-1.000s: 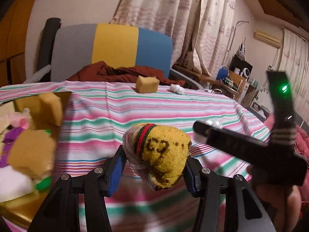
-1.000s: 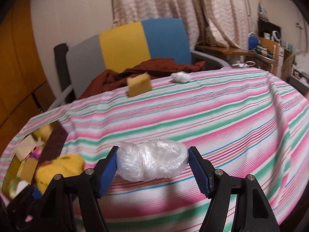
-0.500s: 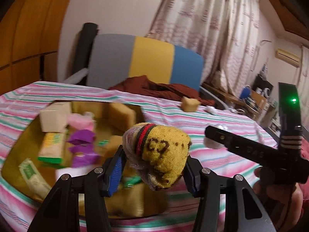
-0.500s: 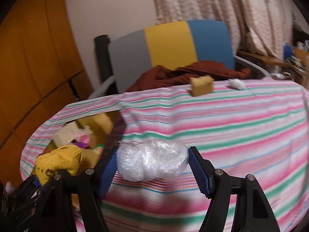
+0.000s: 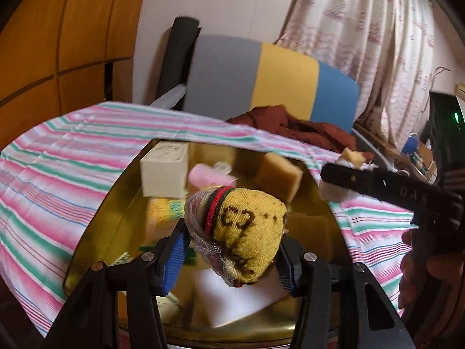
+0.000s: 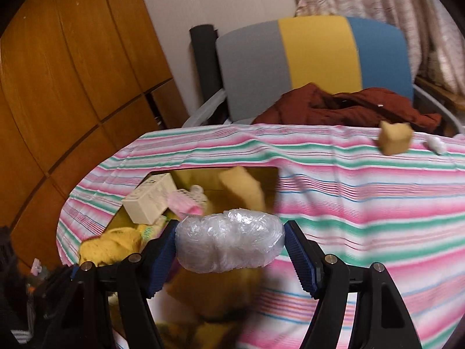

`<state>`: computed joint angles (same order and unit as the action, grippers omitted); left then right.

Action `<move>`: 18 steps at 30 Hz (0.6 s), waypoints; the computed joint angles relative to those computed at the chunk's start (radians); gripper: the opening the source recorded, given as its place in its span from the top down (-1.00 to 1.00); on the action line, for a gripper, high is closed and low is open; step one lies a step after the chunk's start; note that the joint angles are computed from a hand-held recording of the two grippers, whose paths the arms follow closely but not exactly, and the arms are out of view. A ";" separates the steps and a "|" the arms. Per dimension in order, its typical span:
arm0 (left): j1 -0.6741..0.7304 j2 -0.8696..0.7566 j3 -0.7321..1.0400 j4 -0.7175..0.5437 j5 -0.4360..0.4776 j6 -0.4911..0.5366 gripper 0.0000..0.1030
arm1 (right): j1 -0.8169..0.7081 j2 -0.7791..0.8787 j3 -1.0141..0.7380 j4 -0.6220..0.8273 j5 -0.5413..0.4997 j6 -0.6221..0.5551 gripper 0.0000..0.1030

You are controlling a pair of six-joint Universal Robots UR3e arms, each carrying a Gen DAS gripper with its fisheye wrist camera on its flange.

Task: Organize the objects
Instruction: 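Carry the knitted ball and plastic bundle into the gold tray and open both grippers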

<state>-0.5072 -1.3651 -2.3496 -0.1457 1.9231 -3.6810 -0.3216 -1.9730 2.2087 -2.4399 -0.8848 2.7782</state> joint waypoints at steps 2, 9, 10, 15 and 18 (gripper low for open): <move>0.032 0.023 -0.020 -0.018 -0.021 0.005 -0.06 | 0.079 0.094 -0.045 -0.070 -0.049 0.050 -0.43; 0.112 0.045 -0.056 -0.033 -0.099 0.022 -0.10 | 0.179 0.253 -0.131 -0.160 -0.125 0.141 -0.73; 0.117 0.047 -0.057 -0.033 -0.104 0.023 -0.10 | 0.170 0.241 -0.124 -0.158 -0.119 0.144 -0.80; 0.127 0.024 -0.037 -0.046 -0.124 0.019 -0.27 | 0.048 0.092 -0.023 -0.107 -0.042 0.113 -0.82; 0.104 0.014 -0.019 -0.059 -0.096 0.008 -0.40 | -0.058 -0.008 0.019 0.009 0.031 0.063 -0.83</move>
<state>-0.4033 -1.3514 -2.3690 -0.2049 1.8275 -3.6733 -0.3792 -1.9813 2.2280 -2.4314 -0.8539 2.8412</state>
